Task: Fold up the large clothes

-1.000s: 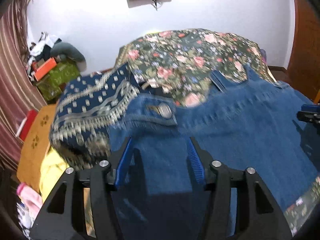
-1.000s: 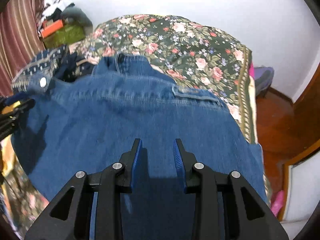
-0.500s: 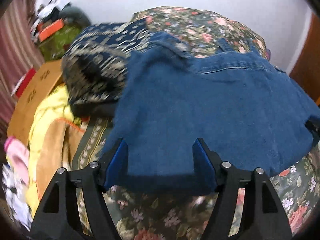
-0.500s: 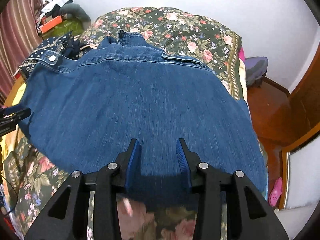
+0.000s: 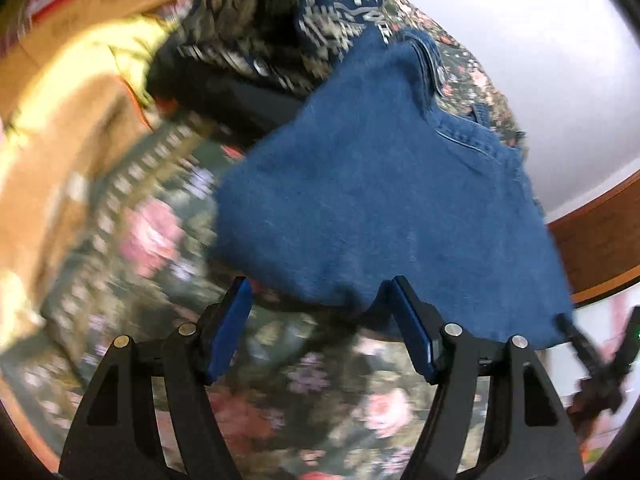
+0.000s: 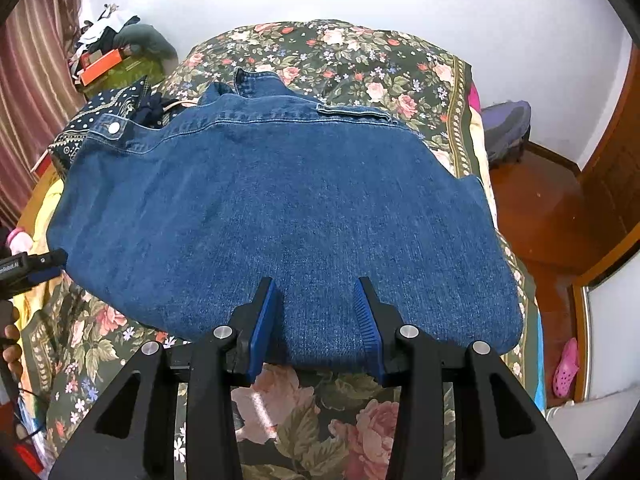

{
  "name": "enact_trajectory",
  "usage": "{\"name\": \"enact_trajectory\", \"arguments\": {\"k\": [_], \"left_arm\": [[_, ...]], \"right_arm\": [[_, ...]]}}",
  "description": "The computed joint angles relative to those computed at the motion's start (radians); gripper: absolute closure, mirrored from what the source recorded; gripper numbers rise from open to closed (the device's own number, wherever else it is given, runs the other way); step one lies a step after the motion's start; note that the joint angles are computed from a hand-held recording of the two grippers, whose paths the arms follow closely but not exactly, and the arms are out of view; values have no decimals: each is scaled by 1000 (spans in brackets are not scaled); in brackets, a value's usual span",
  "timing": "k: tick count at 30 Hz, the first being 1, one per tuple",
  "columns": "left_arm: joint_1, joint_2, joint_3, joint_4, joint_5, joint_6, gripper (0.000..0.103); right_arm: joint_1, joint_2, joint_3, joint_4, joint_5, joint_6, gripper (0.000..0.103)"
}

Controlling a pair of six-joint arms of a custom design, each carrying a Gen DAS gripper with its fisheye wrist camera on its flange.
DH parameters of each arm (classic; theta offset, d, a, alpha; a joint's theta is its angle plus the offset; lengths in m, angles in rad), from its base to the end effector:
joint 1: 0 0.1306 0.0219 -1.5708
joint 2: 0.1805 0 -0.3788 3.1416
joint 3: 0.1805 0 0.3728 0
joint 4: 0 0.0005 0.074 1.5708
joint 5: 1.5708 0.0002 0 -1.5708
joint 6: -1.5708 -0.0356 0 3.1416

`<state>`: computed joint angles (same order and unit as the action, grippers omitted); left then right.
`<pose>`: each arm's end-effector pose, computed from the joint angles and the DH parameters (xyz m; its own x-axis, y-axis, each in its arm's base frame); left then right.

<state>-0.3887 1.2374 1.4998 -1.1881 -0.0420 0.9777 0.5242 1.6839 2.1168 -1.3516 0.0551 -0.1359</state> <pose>0.3613 -0.1469 0.5140 -0.7079 -0.6053 -0.3639 -0.4146 0.7732 -0.4798 0.4655 0.2663 0.5624 -0.7455 -0.2748 -0.6072 -0.3732 0.9269 0.0388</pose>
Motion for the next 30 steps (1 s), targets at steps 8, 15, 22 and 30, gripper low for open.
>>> {"name": "enact_trajectory", "arguments": {"k": [8, 15, 22, 30], "left_arm": [[92, -30, -153, 270, 200, 162, 32], [111, -39, -253, 489, 247, 311, 34], [30, 44, -22, 232, 14, 102, 77], [-126, 169, 366, 12, -280, -184, 89]], "right_arm": [[15, -27, -57, 54, 26, 37, 58], [9, -16, -45, 53, 10, 27, 57], [12, 42, 65, -54, 5, -8, 56], [8, 146, 294, -185, -148, -86, 55]]}}
